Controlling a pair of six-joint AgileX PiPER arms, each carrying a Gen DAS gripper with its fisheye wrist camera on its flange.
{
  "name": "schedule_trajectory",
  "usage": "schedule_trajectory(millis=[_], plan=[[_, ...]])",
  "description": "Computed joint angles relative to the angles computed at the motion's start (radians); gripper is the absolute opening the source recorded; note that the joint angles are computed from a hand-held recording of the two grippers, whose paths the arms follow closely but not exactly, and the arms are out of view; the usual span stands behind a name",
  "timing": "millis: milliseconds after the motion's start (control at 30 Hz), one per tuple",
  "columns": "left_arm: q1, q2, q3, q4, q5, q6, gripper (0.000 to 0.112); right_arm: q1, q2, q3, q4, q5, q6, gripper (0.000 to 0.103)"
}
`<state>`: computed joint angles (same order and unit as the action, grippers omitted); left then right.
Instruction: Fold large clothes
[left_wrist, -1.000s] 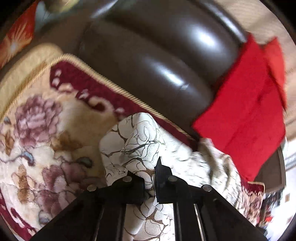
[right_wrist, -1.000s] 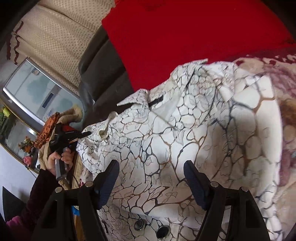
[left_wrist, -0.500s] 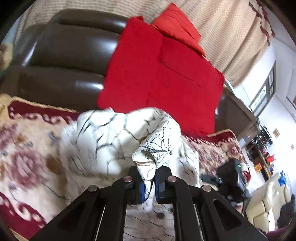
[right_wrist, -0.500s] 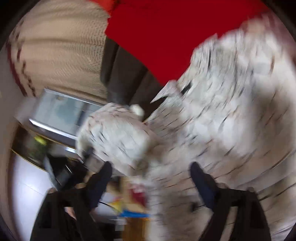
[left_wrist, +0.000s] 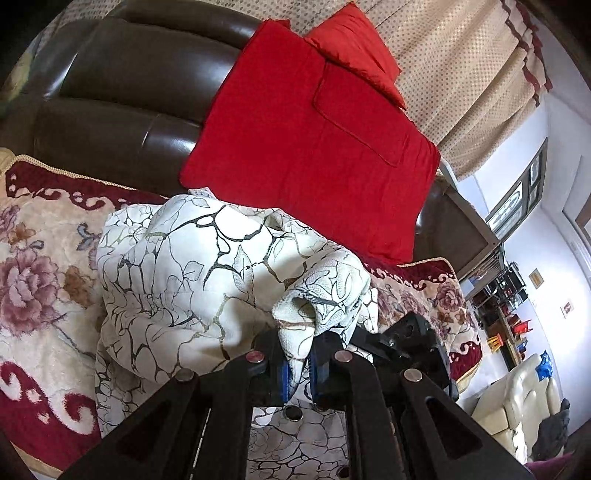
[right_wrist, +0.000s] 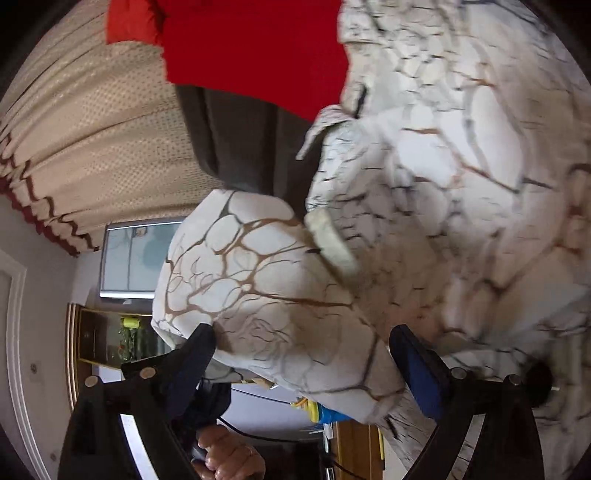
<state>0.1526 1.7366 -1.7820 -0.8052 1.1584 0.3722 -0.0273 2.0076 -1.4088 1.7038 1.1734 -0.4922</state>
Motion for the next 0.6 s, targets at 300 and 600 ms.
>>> schedule_trajectory(millis=[300, 600], plan=[[-0.023, -0.043, 0.024, 0.165, -0.002, -0.037, 0.067, -0.018, -0.106, -0.123, -0.194, -0.103, -0.017, 0.024], [-0.042, -0.055, 0.036, 0.286, 0.014, -0.048, 0.078, -0.211, -0.175, -0.253, -0.479, -0.197, 0.140, 0.028]])
